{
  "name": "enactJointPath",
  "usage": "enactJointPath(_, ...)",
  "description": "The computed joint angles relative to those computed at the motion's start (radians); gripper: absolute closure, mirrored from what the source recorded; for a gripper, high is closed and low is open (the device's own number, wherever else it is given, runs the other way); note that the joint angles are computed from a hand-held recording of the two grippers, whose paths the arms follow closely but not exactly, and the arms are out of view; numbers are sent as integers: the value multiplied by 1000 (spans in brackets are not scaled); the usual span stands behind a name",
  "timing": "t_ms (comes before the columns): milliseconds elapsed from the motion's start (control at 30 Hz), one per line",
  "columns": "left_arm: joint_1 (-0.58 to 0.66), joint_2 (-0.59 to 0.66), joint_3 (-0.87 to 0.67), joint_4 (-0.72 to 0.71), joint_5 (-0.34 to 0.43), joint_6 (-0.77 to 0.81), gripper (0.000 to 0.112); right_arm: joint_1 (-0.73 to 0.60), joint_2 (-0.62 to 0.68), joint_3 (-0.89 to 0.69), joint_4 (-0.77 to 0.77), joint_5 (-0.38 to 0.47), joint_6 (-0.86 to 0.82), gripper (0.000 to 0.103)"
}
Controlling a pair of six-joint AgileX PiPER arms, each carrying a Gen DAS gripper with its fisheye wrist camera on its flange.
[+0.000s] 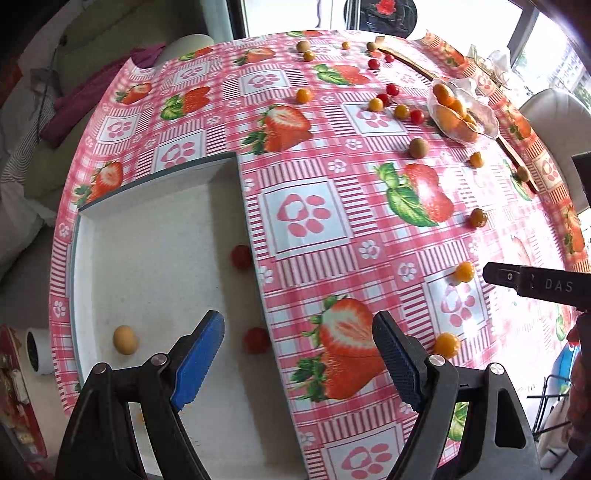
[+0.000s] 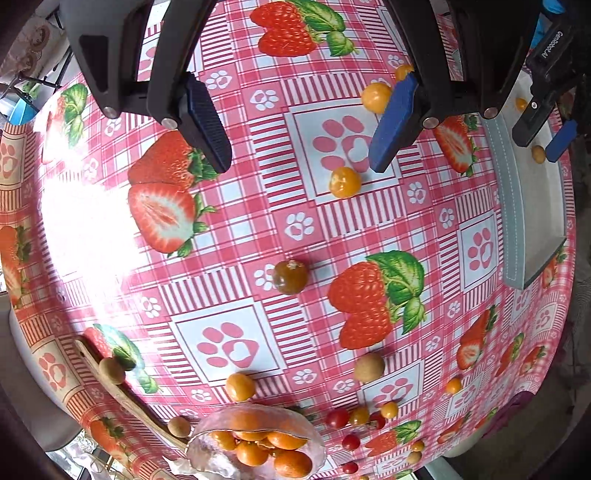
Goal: Organize fruits
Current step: 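Grasp a yellow cherry tomato with the left gripper while the right gripper grasps a dark red tomato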
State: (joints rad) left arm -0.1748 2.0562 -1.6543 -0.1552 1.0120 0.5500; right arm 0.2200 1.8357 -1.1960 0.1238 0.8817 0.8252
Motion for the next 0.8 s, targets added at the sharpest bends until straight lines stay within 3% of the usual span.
enactJointPath(200,-98,-56,128,-31,-34,4,29,-69,-36,62,-6,-24,-52,23)
enactJointPath(467,-206,-75,275,9,-132,-37,29,-129,15,12,30,-62,-190,24)
enactJointPath(733,-266,-63,318,81,-185,-127,29,-142,108,-69,56,-74,-282,38)
enactJointPath(800,-277,-54,311,87,-179,-145,34,-138,127,-85,58,-70,-291,41)
